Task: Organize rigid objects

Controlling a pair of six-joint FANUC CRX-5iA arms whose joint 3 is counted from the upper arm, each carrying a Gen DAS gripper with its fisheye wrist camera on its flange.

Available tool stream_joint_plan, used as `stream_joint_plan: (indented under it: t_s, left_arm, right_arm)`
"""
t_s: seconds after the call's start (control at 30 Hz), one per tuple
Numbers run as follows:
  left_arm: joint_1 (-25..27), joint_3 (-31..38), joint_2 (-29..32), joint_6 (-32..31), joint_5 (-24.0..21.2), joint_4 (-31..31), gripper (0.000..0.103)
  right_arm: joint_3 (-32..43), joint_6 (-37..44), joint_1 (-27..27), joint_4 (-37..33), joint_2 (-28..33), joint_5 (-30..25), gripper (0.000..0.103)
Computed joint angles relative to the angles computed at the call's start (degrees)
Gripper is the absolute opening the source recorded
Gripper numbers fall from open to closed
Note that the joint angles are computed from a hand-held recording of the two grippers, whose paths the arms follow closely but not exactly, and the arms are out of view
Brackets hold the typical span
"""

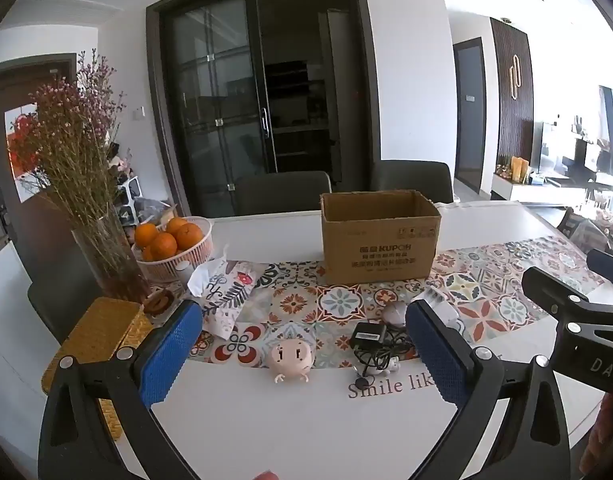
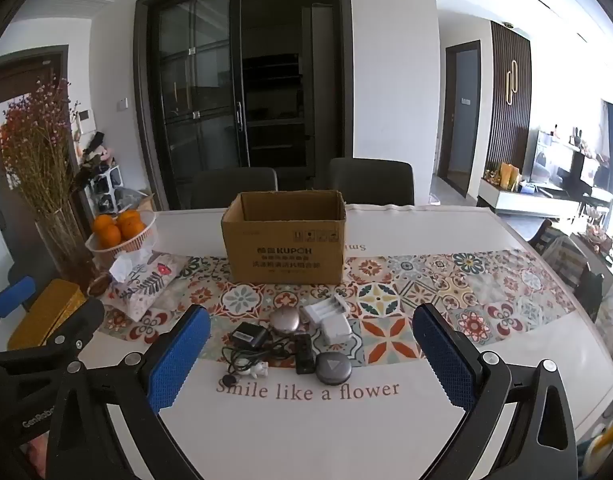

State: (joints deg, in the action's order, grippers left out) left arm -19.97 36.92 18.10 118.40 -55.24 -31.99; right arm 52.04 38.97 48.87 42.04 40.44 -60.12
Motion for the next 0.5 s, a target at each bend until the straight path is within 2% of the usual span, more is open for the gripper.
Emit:
stream_joint_plan:
  t_s: [0.07, 0.23, 0.33, 0.5]
  left_arm:
    - [0.5, 0.0, 0.0, -0.9, 0.4, 1.7, 0.103]
    - [-0.1, 0.6, 0.2, 0.5, 0.1, 0.0, 0.103]
    - [0.3, -0.6, -0.3, 0.8, 1.5, 0.0, 0.103]
    - [0.1, -0.4, -0.2, 0.8, 1.3, -0.3, 0.103]
  right_arm:
    - [0.4, 0.1, 0.0, -0.3, 0.1, -0.2, 0.102]
    - [1.1, 0.8, 0.1, -0.1, 0.6, -0.8, 0.102]
    - [-0.1, 0.1, -0.1, 0.1, 0.2, 0.1, 0.102]
    - [2.1, 0.9, 0.2, 0.2, 1.0, -1.1, 0.102]
